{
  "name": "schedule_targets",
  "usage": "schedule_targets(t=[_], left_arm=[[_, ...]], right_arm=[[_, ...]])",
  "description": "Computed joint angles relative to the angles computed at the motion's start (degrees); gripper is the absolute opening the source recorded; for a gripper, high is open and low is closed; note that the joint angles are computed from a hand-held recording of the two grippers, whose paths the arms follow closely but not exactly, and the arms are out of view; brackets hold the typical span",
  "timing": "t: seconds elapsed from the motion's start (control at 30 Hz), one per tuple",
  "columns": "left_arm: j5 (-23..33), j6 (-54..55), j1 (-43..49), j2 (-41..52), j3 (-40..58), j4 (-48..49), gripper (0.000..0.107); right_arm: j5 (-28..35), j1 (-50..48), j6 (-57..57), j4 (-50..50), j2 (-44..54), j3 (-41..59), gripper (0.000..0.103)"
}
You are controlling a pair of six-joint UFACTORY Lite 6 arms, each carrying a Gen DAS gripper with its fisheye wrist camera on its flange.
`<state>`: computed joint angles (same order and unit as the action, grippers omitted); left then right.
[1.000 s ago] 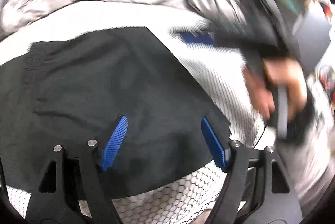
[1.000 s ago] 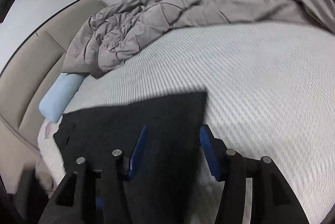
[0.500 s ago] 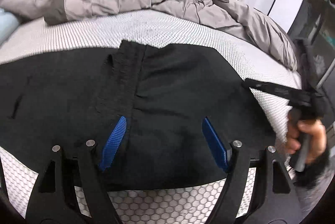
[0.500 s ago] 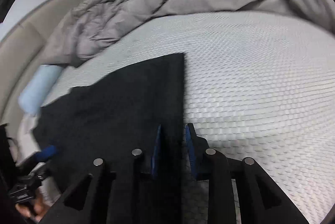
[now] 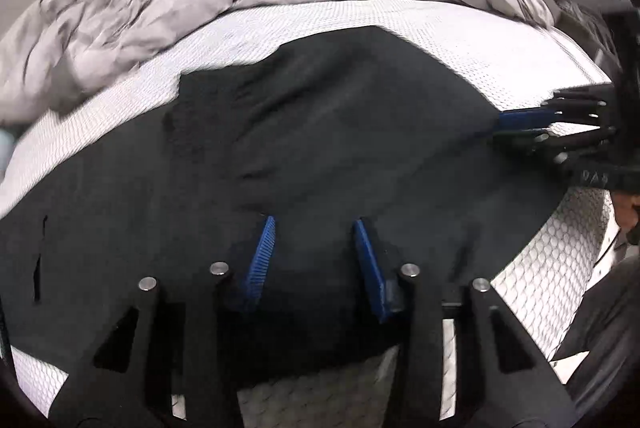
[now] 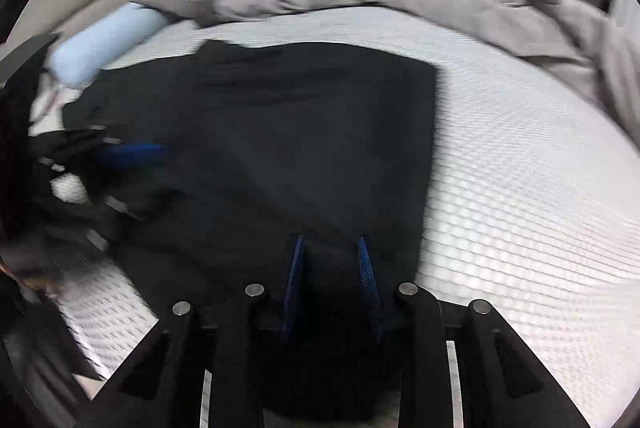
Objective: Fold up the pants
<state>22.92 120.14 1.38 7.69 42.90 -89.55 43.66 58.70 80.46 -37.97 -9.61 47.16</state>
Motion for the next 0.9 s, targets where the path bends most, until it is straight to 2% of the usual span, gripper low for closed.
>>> schedule_targets(t=[0.07,0.17,0.2,0.27,0.33,0.4,0.47,0.53,0.6,0.67,0.7,0.73,0.8,0.83,0.9], left_arm=[[2.6,-5.2,3.3,0.4,1.6,5.3,0.042],[10.0,-14.6,6.0,0.9,6.7,11.3,0.042],[10.6,-16.9,5.3,1.8,8.9,12.2,0.043],[7.9,-22.4,1.1,5.7,15.1,15.1,0.043],[3.5,-29.8,-2.9,11.1,21.1,22.7,0.042],[0.2,-33.5,-4.5,16.1,25.0,27.0,0.041],[4.0,-31.4,-2.2,18.1,27.0,25.8,0.037],[7.4,-33.5,-0.1,18.6,28.8,27.9,0.036],[5.7,-33.3,0.9,16.7,27.1,28.1,0.036],[-0.3,-33.0,1.0,13.1,23.4,28.0,0.037],[-0.7,-34.0,1.6,11.7,22.7,28.1,0.037],[1.2,-33.8,2.5,11.3,23.5,26.9,0.037],[6.1,-33.1,2.8,12.0,26.6,23.9,0.037],[5.8,-34.4,1.6,13.3,28.5,24.4,0.038],[4.6,-42.8,-2.0,19.2,35.3,31.7,0.038]], right_arm=[[3.0,1.5,1.6,0.0,-3.3,-1.9,0.029],[2.9,2.2,6.6,-3.3,-6.2,-2.4,0.029],[1.6,2.2,8.7,-5.0,-6.5,-2.0,0.030],[-6.7,-1.7,8.4,-5.7,-4.2,-0.1,0.031],[-14.4,-6.8,3.3,-2.0,2.1,3.9,0.031],[-18.1,-10.5,-5.3,4.9,10.0,8.3,0.031],[-16.1,-11.6,-9.9,6.4,14.6,10.8,0.030],[-9.6,-10.9,-8.9,3.4,16.4,13.3,0.030],[-4.6,-10.6,-8.1,2.7,14.3,12.3,0.030],[-2.8,-10.0,-7.8,3.1,12.6,11.6,0.030],[-1.9,-9.6,-7.2,2.3,12.3,11.9,0.031],[-1.5,-8.8,-5.7,1.3,11.3,11.9,0.032],[-6.6,-8.5,-3.3,0.8,8.1,11.0,0.034],[-10.2,-9.5,-3.5,1.2,9.4,12.5,0.040],[-14.7,-11.0,-5.2,2.7,13.3,16.3,0.043]])
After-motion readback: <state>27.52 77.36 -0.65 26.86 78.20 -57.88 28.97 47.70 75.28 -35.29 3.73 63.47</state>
